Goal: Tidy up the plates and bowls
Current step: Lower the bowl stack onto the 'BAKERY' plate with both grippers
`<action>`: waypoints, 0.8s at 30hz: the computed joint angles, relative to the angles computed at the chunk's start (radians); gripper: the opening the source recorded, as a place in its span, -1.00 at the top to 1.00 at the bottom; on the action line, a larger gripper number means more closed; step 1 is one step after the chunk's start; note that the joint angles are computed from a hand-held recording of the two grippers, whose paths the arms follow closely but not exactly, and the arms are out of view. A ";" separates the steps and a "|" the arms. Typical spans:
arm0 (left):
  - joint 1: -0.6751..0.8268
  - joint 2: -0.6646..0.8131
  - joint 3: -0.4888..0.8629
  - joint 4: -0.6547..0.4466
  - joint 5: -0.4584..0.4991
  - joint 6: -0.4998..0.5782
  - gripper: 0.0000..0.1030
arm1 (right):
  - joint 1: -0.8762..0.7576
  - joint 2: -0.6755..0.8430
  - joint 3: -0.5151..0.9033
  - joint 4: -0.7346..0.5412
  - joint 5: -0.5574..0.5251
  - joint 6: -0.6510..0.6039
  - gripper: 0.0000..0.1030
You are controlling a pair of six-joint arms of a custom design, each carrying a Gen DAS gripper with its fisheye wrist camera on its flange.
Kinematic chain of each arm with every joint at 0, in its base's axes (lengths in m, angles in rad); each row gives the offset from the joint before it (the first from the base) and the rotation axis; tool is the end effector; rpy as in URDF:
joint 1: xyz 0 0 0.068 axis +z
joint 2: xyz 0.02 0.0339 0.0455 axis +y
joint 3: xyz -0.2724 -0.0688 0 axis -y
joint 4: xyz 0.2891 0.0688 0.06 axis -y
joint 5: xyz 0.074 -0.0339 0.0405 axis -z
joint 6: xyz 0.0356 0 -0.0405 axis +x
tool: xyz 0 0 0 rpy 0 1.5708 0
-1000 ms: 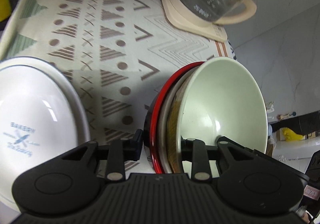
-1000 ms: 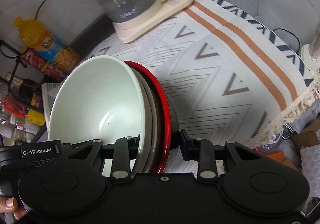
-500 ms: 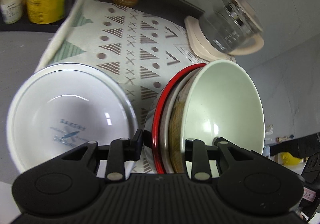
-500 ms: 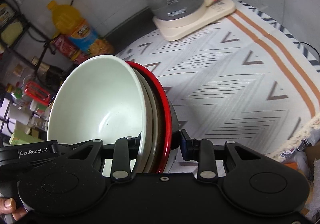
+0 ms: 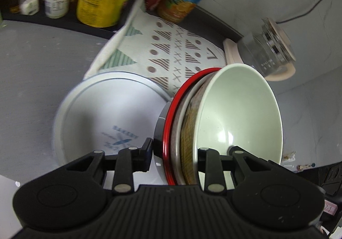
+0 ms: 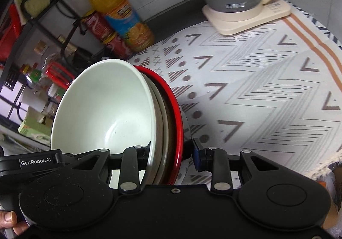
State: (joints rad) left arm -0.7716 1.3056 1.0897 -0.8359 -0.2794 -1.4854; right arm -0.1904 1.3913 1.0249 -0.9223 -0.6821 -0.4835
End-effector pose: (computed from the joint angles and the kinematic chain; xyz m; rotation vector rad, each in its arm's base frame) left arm 0.2201 -0.2004 0.2791 -1.0119 2.4324 -0.4732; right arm 0.2901 -0.0330 0.2364 -0.5016 2.5146 0.7376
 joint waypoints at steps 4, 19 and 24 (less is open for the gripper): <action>-0.005 -0.061 -0.053 -0.026 -0.012 -0.051 0.44 | 0.049 -0.022 -0.023 0.004 0.009 0.009 0.39; -0.034 -0.248 -0.212 -0.114 -0.057 -0.220 0.44 | 0.253 -0.058 -0.084 0.049 0.071 0.079 0.39; -0.033 -0.287 -0.254 -0.129 -0.059 -0.256 0.44 | 0.318 -0.068 -0.102 0.065 0.101 0.099 0.39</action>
State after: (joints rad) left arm -0.8047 1.0182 0.8359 -0.9645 -0.3384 -1.7414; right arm 0.1281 1.3234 0.9231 -0.8575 -0.5812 -0.3843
